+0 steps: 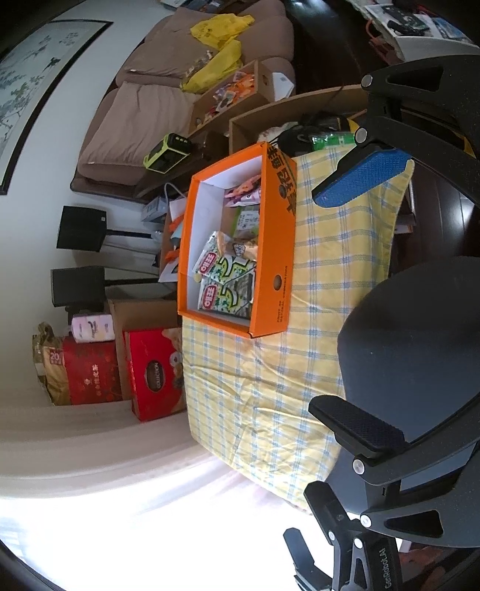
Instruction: Organize objects
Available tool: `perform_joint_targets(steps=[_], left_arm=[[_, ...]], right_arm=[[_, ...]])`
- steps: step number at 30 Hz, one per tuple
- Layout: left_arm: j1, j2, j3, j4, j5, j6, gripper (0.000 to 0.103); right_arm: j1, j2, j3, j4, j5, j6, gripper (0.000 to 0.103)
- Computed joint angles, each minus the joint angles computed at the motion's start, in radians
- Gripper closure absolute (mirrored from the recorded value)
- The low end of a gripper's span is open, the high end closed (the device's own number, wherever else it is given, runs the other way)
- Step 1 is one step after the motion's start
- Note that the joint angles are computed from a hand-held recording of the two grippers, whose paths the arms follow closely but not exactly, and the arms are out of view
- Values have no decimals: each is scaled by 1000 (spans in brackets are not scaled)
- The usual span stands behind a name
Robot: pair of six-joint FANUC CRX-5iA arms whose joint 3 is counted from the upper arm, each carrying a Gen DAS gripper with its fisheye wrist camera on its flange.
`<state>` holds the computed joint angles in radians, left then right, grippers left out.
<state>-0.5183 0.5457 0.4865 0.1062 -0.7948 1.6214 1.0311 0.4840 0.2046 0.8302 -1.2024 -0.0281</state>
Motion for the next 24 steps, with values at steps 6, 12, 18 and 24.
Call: perform_joint_targets(steps=[6,12,18,24], left_arm=[[0,-7,-6,-7,1,1,0],[-3,-5,2,-22,-5,9,0],[-7,-7,0,-28,-4,8,0],[-9,-3,11,-43,-13,22,0]], right_arm=[[2,-2,-5,-3,-5,-5,0],[2,-7,-13,6,-2,-9,0],[2,-4,-6,4,-5,-6,0],[2,-3,-5,5,1,-9,0]])
